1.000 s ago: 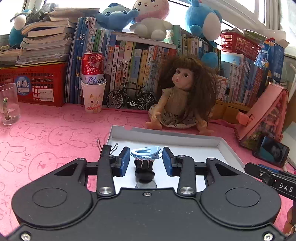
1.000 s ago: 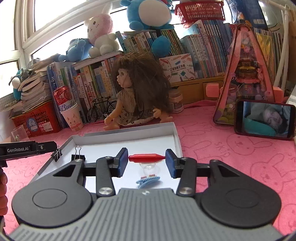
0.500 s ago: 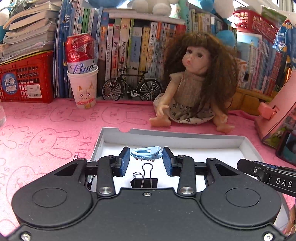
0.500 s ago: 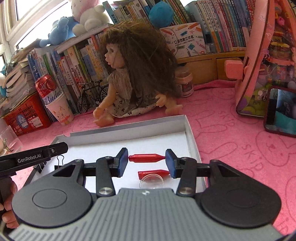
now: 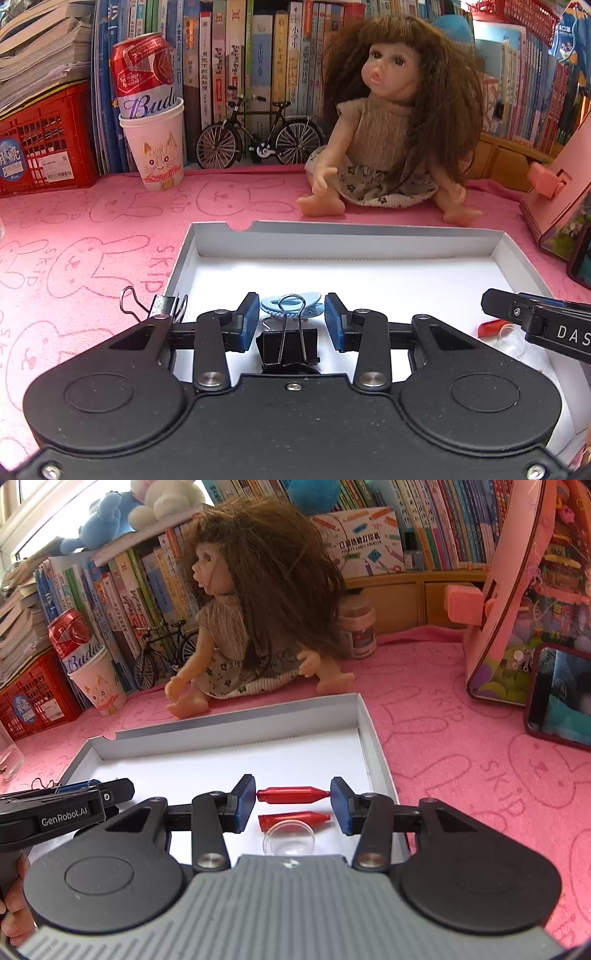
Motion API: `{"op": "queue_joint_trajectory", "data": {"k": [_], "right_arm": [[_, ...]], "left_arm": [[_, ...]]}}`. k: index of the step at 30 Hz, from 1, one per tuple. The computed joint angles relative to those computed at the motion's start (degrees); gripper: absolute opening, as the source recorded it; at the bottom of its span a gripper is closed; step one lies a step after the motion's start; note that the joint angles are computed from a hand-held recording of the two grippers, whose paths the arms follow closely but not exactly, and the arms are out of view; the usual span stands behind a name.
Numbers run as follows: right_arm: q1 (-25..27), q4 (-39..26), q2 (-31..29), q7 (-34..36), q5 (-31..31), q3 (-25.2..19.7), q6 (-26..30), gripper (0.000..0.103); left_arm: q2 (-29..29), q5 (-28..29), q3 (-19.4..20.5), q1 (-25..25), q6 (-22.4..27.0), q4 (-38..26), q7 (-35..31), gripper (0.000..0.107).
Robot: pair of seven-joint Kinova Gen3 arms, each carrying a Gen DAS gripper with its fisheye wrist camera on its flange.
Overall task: Organize rigid objects
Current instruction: 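Open the left tool to drop the hair clip while the right tool releases the crayon, then withdraw both tools from the tray toward the black lids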
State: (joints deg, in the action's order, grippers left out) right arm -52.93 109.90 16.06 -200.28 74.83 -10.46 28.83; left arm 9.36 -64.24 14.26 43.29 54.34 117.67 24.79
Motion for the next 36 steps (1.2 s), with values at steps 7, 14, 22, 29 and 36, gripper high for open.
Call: {"op": "queue_joint_trajectory", "data": {"k": [7, 14, 22, 29, 36], "right_arm": [[-1.00, -2.99, 1.23, 8.98, -7.48, 0.17, 3.08, 0.050], [-2.62, -2.33, 0.54, 8.83, -6.81, 1.65, 2.80, 0.063], [-3.09, 1.16, -2.45, 2.51, 0.61, -0.81, 4.67, 0.073], [-2.15, 4.86, -6.11, -2.03, 5.04, -5.27, 7.23, 0.081], [-2.53, 8.03, -9.03, -3.86, 7.24, -9.23, 11.36, 0.087]], "left_arm": [[-0.04, 0.86, -0.24, -0.62, -0.80, -0.05, -0.46, 0.037], [-2.09, -1.33, 0.26, -0.49, -1.53, 1.68, 4.02, 0.047], [-3.72, -3.07, 3.72, 1.86, 4.92, 1.35, 5.36, 0.068], [-3.82, -2.43, 6.80, 5.86, 11.55, 0.33, 5.07, 0.071], [-3.90, -1.82, 9.63, 10.97, 17.48, 0.07, 6.57, 0.074]]}}
